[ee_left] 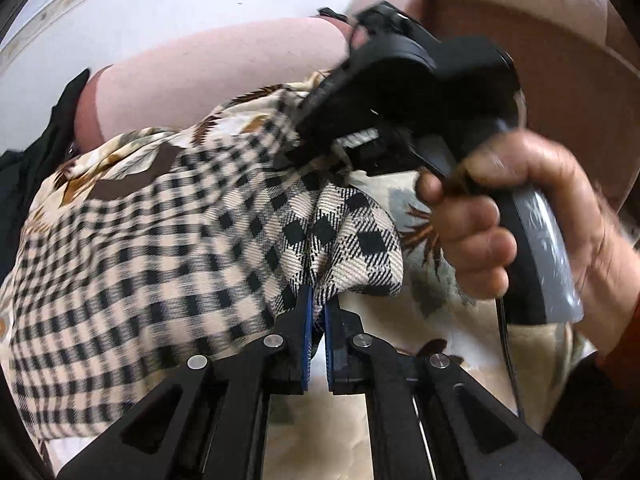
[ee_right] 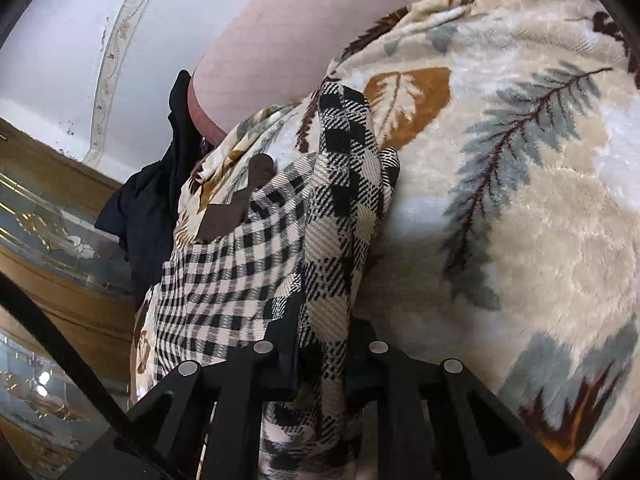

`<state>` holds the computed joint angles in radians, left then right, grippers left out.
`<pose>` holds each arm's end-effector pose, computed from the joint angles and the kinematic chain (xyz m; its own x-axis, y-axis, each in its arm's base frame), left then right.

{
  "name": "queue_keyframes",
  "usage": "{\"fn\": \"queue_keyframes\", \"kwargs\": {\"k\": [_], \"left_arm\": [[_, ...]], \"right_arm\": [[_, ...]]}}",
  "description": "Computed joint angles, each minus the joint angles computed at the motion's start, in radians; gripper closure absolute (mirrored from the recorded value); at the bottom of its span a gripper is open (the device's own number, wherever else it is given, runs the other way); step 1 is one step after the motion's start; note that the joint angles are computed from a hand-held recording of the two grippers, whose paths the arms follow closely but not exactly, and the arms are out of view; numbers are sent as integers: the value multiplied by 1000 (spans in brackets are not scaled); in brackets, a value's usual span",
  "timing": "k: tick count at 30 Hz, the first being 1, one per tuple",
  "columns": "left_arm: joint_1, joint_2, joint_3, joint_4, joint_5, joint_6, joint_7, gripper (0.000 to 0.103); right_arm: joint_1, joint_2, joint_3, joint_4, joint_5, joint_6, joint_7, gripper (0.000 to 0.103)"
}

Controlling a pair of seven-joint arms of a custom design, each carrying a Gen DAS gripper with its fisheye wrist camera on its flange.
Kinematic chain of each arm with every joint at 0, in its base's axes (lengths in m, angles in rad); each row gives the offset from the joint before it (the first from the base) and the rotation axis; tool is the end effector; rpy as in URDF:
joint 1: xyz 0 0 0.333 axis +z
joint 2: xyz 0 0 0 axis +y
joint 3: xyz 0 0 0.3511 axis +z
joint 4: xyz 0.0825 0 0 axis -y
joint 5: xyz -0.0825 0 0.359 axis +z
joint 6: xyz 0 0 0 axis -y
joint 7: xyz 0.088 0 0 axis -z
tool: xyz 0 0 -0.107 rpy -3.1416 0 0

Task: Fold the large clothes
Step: 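Grasp the folded shirt hem with the left tool while the right tool grasps beside it, then lift the hem with both tools and fold it over toward the collar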

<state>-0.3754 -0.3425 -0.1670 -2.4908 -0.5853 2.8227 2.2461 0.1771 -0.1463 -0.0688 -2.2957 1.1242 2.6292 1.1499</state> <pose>0.3853 -0.2078 0.5283 -0.6690 -0.7432 -0.0001 -0.5564 0.5010 -0.6629 0.4957 0.0306 0.4989 -0.1203 -0.7260 -0.6771 -0.8189 0.4581 -0.3458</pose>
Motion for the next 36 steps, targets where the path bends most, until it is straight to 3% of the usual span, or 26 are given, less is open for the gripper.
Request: {"fn": "queue_keyframes", "kwargs": {"k": [6, 16, 23, 28, 33, 36], "left_arm": [[40, -51, 99, 22, -82, -134, 30, 99], [237, -45, 260, 109, -253, -420, 72, 100], [361, -20, 298, 160, -342, -488, 129, 100], [454, 3, 287, 176, -353, -511, 118, 100], [510, 44, 280, 199, -355, -507, 96, 100], [536, 75, 284, 218, -339, -560, 81, 99]], "right_arm": [[35, -1, 46, 52, -169, 35, 182, 87], [122, 188, 153, 341, -613, 16, 580, 89], [165, 338, 201, 551, -836, -56, 734, 92], [203, 456, 219, 711, -953, -134, 812, 92], [242, 580, 233, 871, -1013, -200, 866, 92], [281, 652, 220, 971, -1076, -263, 900, 92]]}}
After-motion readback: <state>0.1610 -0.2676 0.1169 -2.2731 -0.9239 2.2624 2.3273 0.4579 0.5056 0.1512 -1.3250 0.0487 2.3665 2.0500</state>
